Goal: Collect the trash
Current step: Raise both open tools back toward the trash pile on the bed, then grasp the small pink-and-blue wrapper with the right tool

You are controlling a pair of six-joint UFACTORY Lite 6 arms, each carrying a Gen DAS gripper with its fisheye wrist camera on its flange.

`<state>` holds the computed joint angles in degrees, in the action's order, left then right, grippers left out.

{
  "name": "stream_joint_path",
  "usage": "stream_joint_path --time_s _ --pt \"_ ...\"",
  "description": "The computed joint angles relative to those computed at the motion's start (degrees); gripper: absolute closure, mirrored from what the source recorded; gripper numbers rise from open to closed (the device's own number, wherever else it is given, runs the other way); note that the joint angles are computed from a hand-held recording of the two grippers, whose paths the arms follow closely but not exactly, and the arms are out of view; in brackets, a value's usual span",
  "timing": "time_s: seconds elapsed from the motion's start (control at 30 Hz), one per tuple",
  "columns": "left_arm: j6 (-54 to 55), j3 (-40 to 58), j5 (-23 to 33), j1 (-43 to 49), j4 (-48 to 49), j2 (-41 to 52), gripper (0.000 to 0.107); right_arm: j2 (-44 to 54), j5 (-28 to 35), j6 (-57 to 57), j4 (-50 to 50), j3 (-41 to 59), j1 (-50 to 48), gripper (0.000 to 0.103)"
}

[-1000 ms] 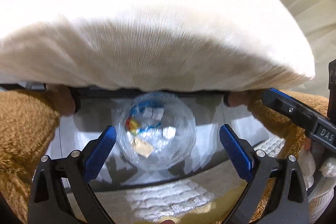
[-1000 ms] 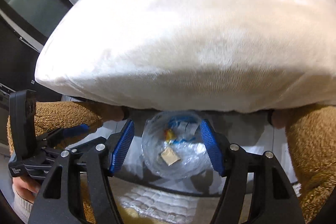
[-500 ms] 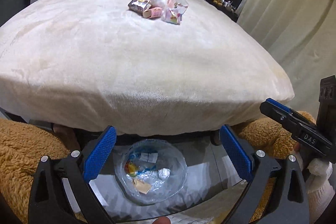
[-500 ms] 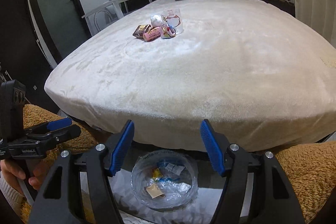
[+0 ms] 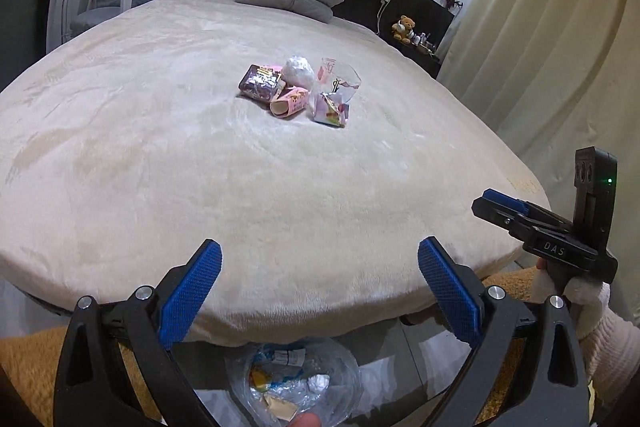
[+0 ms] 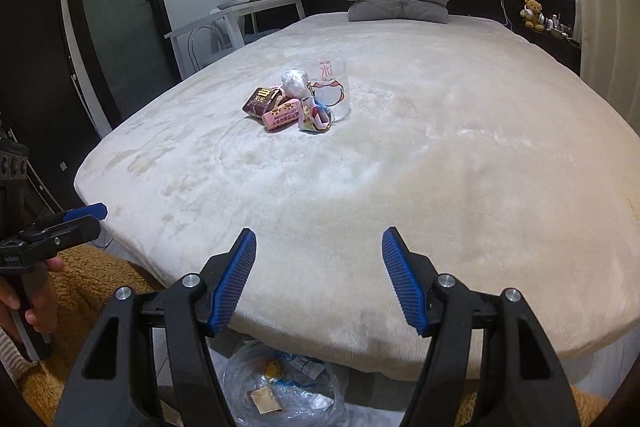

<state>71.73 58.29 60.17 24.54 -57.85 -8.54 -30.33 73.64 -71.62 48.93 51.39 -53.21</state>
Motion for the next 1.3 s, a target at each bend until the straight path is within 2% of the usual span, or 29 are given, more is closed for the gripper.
stream_joint_path --time_s 0.27,0.5,0.9,1.13,1.3 --pt "1.3 18.2 -1.5 -5.5 -0.5 15.3 0.011 15.5 -16.4 8.3 -0.4 10.5 20.7 0.038" --pt "0.6 32.9 -2.0 -8.7 1.4 27.2 0.011 27.3 -26.5 13.1 -4.0 19.2 32.7 0.038" --pt "-3.8 53.5 -0.6 -10.2 6.9 43.4 0.011 41.7 -30.8 18.7 -9.1 30.3 40.8 0.038" --pt "-8.2 65.0 0.6 -11.4 10.4 52.2 0.011 50.3 -31.5 25.2 -12.6 38.5 42.9 0.038" --pt "-10.7 71.7 2.4 -12.0 11.6 56.6 0.011 56.6 -29.8 29.2 -13.7 45.9 43.2 0.038"
